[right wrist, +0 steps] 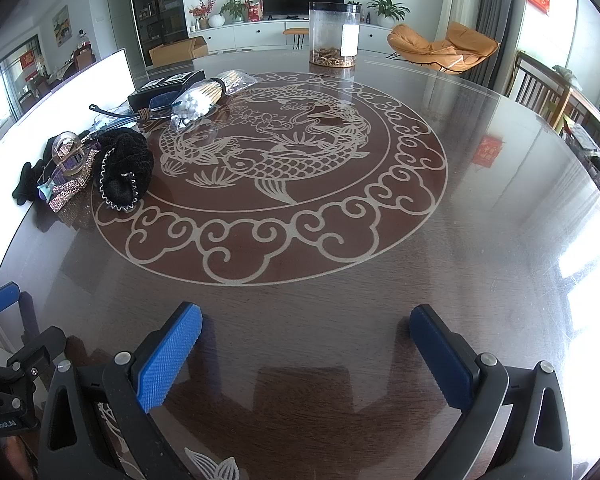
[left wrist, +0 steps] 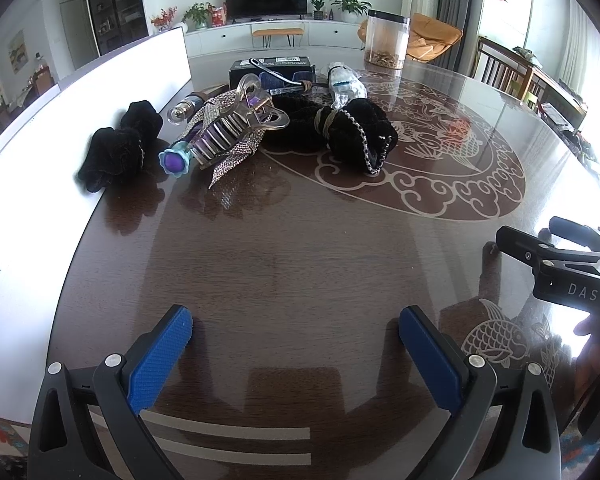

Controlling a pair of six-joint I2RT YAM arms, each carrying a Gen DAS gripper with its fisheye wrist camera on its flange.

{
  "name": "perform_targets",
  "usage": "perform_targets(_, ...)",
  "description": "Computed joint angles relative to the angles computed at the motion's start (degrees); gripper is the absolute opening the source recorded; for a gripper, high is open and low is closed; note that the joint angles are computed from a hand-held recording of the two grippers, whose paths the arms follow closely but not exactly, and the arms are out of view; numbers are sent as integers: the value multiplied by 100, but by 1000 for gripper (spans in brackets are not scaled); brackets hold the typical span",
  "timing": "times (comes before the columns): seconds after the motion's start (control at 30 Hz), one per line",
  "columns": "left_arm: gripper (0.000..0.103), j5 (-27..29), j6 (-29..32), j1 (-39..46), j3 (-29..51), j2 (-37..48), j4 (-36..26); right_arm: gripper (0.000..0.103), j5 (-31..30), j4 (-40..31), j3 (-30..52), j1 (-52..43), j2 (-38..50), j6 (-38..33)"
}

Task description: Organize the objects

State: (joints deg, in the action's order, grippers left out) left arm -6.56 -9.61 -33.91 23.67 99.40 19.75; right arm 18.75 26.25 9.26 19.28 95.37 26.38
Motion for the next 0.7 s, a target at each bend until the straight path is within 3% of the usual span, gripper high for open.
perform_targets(0.37,103,-72,-178,468,98,18,-218,103,-5,13,4,-7,16,-3)
perform_targets(0.7,103,-169,-318,713,40,101,-41,103,-165,-224,39,-116,-126,-128)
